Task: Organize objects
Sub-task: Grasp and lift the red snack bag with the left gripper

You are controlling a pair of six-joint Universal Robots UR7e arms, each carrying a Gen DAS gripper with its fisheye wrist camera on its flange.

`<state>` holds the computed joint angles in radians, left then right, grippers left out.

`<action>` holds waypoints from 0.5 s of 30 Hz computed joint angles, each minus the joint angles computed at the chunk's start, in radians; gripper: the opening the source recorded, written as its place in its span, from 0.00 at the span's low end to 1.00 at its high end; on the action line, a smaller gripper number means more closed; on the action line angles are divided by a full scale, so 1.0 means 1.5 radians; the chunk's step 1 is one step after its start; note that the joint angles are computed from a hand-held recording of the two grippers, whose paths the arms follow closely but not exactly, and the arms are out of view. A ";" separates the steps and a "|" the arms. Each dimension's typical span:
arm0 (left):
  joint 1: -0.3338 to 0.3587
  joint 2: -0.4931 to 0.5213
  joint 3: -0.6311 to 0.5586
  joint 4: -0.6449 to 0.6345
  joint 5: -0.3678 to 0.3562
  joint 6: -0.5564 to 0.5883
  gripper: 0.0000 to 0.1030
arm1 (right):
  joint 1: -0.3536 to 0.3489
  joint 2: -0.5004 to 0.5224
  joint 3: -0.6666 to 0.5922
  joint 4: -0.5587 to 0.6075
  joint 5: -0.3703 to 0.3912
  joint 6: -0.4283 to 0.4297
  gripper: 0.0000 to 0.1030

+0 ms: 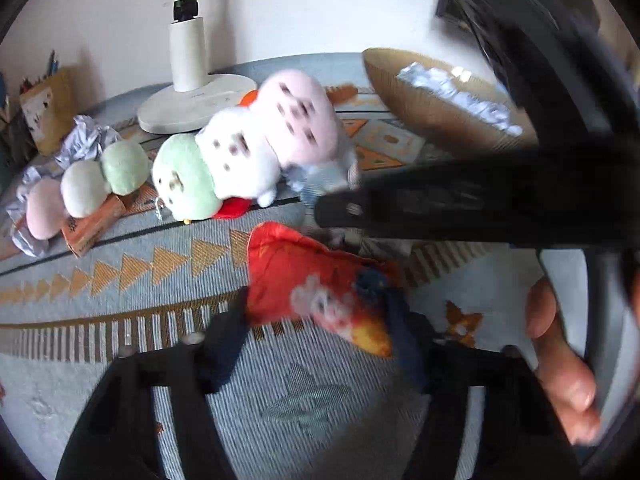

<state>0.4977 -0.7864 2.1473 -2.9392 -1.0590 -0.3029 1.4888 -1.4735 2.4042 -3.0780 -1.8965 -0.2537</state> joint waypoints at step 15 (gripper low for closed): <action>0.063 -0.200 0.099 0.096 -0.067 0.020 0.91 | -0.205 -0.327 0.127 0.211 0.217 0.068 0.35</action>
